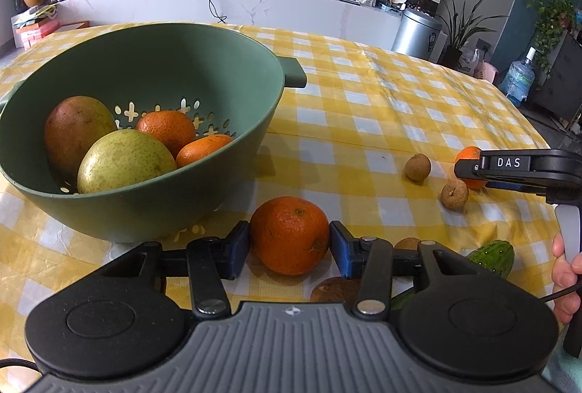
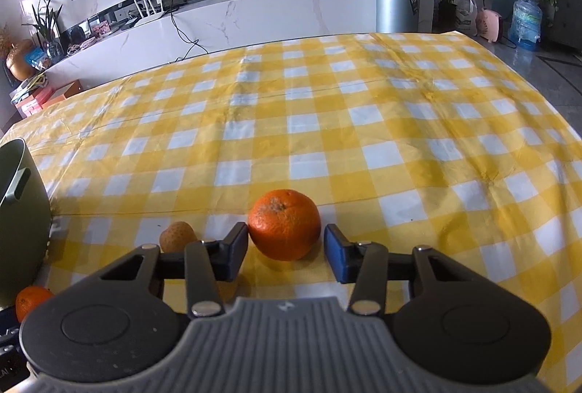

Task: Organize fruits
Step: 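Grasp a large orange with the left tool while the right tool grasps another orange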

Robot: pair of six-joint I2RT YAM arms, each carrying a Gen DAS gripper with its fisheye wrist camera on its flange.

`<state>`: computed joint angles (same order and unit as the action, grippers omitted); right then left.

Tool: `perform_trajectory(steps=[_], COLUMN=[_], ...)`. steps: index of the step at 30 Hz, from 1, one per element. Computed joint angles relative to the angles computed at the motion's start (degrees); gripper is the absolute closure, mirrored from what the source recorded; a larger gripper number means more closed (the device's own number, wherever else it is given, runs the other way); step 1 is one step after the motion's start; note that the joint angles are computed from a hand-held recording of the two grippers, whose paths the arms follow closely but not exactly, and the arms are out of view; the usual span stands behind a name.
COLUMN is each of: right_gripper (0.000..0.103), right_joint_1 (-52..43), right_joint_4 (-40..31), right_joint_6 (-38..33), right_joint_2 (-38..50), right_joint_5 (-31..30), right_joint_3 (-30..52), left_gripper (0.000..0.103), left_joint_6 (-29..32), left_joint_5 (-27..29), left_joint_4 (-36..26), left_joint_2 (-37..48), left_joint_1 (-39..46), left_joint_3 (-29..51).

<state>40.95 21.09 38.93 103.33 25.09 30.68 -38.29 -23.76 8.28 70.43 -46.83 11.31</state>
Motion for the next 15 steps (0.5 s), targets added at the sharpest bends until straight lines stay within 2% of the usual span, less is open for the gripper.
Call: perform_trajectory(steps=[15], right_gripper=[0.064], right_joint_1=[0.1], right_joint_4=[1.6], right_joint_6=[-0.1], right_joint_2=[0.0], right_joint_5=[0.0], right_joint_3=[-0.9], left_gripper=[0.052], left_joint_6=[1.8], left_joint_5=[-0.1], left_joint_4=[0.2], left_joint_2=[-0.6], left_joint_1=[-0.1], left_joint_3=[-0.4])
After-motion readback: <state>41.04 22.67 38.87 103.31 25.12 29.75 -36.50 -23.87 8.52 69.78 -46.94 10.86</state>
